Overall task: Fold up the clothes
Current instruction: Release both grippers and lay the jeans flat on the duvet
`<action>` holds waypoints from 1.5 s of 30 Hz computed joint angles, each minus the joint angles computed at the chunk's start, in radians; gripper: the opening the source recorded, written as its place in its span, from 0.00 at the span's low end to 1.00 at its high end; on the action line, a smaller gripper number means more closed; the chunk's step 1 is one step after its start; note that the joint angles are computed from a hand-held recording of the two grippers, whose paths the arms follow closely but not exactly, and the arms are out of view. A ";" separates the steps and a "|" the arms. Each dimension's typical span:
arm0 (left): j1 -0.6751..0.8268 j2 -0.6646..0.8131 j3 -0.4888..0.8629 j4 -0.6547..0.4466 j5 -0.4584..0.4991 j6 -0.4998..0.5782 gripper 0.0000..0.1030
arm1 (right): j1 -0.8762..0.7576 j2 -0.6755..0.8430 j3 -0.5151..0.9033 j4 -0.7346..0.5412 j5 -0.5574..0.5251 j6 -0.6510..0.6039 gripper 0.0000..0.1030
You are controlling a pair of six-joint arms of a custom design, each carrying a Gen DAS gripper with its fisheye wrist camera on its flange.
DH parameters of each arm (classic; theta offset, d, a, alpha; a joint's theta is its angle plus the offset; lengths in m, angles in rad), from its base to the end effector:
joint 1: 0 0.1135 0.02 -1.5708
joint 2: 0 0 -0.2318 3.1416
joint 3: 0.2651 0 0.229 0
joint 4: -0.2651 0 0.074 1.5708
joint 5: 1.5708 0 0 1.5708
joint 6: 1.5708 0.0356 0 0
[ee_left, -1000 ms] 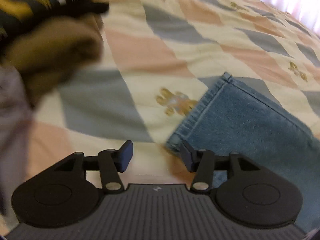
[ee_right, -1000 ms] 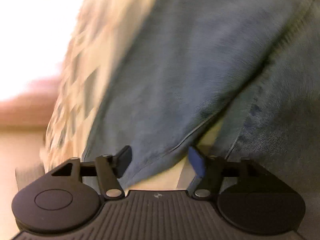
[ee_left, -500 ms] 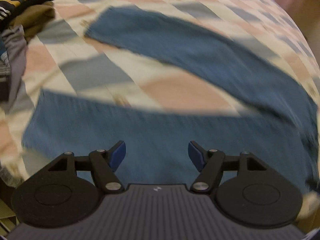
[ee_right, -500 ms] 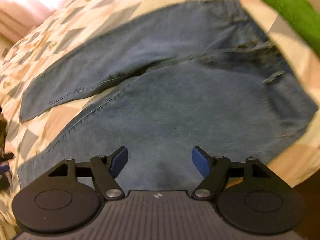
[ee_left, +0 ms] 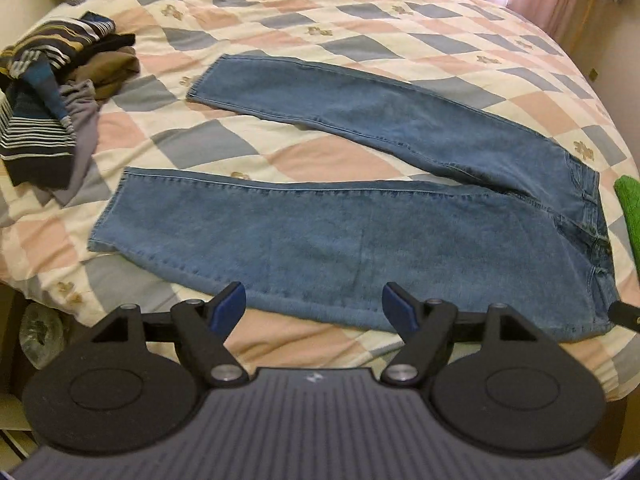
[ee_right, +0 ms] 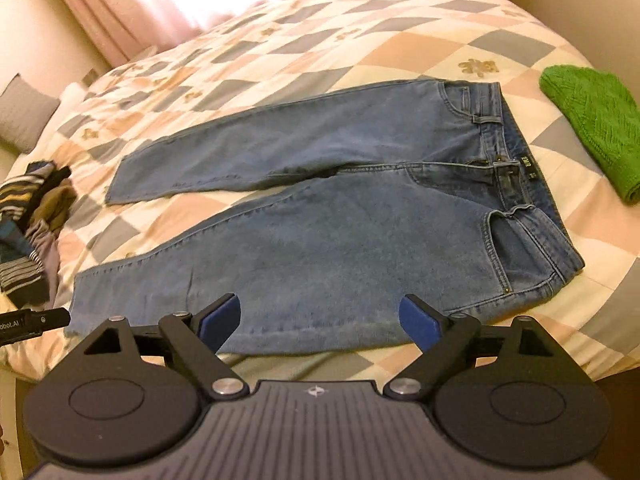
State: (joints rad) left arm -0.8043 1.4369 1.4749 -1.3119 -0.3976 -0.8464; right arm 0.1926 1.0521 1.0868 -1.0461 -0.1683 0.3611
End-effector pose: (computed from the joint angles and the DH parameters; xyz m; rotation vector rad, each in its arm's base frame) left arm 0.1756 -0.1625 0.3094 -0.1356 2.6486 0.0709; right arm 0.1773 0.0406 0.2900 0.1571 2.6138 0.4179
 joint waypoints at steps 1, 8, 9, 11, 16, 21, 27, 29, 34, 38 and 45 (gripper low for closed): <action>-0.024 0.001 0.010 -0.022 -0.020 -0.017 0.70 | 0.000 -0.009 -0.002 -0.004 -0.005 -0.004 0.87; -0.102 0.001 0.037 -0.086 -0.079 -0.069 0.72 | -0.013 -0.058 -0.009 -0.033 -0.029 -0.032 0.88; -0.108 0.004 0.041 -0.090 -0.080 -0.074 0.72 | -0.018 -0.061 -0.009 -0.038 -0.032 -0.035 0.88; -0.117 0.004 0.042 -0.093 -0.080 -0.078 0.73 | -0.030 -0.067 -0.009 -0.050 -0.038 -0.043 0.88; -0.127 0.011 0.045 -0.093 -0.073 -0.081 0.76 | -0.064 -0.063 -0.005 -0.072 -0.046 -0.072 0.89; -0.121 0.032 0.051 -0.082 -0.059 -0.060 0.76 | -0.059 -0.047 0.004 -0.085 -0.026 -0.087 0.89; -0.119 0.051 0.050 -0.061 -0.044 -0.046 0.77 | -0.063 -0.029 0.003 -0.089 -0.018 -0.109 0.90; -0.113 0.055 0.049 -0.059 -0.033 -0.043 0.77 | -0.075 -0.023 0.004 -0.091 -0.028 -0.119 0.90; -0.075 0.051 0.045 -0.039 -0.003 0.007 0.78 | -0.144 -0.021 0.003 -0.078 -0.095 -0.142 0.90; -0.017 0.040 -0.024 0.064 0.027 0.110 0.80 | -0.204 -0.031 -0.072 0.003 -0.176 -0.143 0.90; 0.155 0.172 -0.143 0.323 0.174 0.380 0.80 | -0.207 0.054 -0.237 0.149 -0.155 -0.060 0.83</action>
State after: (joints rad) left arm -0.6492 1.6090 1.3319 -0.9893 -0.2234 -0.4661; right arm -0.0144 1.1064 0.8499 -0.8974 -0.3228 0.3006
